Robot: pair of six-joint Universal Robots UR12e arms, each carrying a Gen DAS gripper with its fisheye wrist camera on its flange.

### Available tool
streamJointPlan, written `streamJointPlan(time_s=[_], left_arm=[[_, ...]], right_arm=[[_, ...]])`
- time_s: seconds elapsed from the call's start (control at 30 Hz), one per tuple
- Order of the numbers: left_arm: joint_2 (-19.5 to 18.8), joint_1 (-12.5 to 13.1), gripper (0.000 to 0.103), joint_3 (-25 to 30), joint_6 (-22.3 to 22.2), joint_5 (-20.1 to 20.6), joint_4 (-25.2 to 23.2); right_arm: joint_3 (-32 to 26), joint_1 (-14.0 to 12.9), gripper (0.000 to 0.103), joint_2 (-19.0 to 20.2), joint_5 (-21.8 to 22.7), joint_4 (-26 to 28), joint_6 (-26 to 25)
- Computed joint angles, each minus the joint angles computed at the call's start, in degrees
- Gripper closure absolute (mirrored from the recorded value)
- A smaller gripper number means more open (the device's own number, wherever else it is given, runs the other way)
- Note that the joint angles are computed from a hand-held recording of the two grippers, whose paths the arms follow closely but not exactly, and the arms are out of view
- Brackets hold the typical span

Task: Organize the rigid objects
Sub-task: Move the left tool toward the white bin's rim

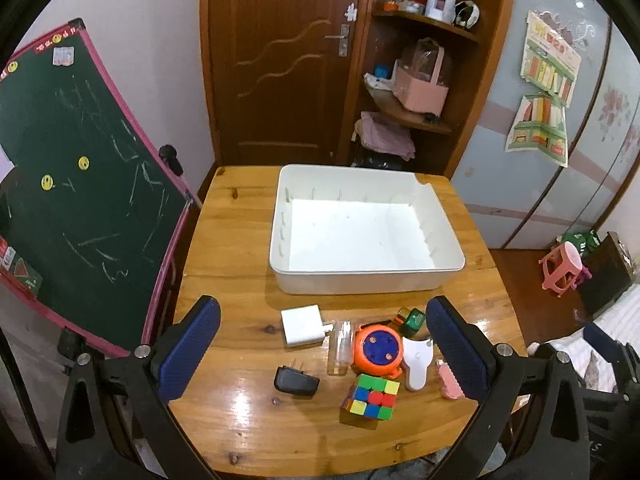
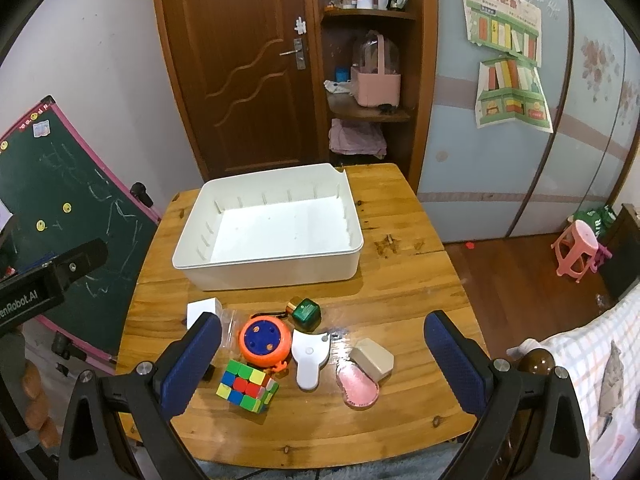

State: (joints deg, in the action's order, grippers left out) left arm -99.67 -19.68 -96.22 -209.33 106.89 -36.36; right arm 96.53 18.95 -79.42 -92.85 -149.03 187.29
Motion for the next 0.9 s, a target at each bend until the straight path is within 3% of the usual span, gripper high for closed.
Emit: streamJointPlan(time_s=[0.5, 0.9], left_arm=[[-0.3, 2.6, 0.001, -1.6, 1.9, -0.8, 4.2], [-5.2, 5.8, 0.001, 0.8, 3.8, -3.9, 0.8]], right_arm=[[-0.3, 0.3, 0.001, 0.1, -2.2, -2.2, 0.9], [-2.5, -1.7, 0.001, 2.7, 0.6, -0.4, 1.9]])
